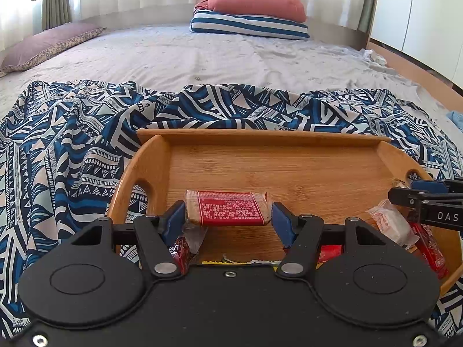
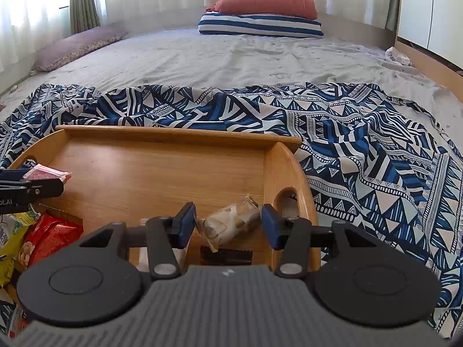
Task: Organize snacks
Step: 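Lower both packets into the tray and open both tools, then lift both tools off the tray back toward the remaining snacks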
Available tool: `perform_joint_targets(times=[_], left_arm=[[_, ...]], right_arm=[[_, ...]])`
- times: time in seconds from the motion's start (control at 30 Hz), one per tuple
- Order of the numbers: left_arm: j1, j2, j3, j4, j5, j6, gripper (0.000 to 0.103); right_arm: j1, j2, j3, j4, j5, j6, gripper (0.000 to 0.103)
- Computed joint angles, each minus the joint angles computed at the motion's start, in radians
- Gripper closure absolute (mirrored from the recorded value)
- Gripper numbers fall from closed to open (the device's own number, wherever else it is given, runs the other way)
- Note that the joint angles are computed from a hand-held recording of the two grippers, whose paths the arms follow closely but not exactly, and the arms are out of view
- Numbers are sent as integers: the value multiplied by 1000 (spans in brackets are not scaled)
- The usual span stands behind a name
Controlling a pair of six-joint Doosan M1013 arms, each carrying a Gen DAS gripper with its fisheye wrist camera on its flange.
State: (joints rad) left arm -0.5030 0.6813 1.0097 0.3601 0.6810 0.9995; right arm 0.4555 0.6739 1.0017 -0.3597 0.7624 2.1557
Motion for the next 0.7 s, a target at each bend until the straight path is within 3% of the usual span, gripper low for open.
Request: perform_joint_targets(times=[0.3,0.4,0.43,0.47,0.7], left_arm=[[-3,7,-11,13,15,4,39],[-1,6,-12,-9,15,18,27],[-1,4,-11,-9,15,17,23],[-2,1,-8,-8,14,17,22],[-5,-43,43,-10,-33,27,7]], right_arm=[[-2,-3,7,11,-13,0,46],[-3,-5,11,12,-18,3,43],[-3,-6,13,9,-21,9,38],[-3,-8,16,8,-25,14,32],[0,-41,54,0,-80,56,19]])
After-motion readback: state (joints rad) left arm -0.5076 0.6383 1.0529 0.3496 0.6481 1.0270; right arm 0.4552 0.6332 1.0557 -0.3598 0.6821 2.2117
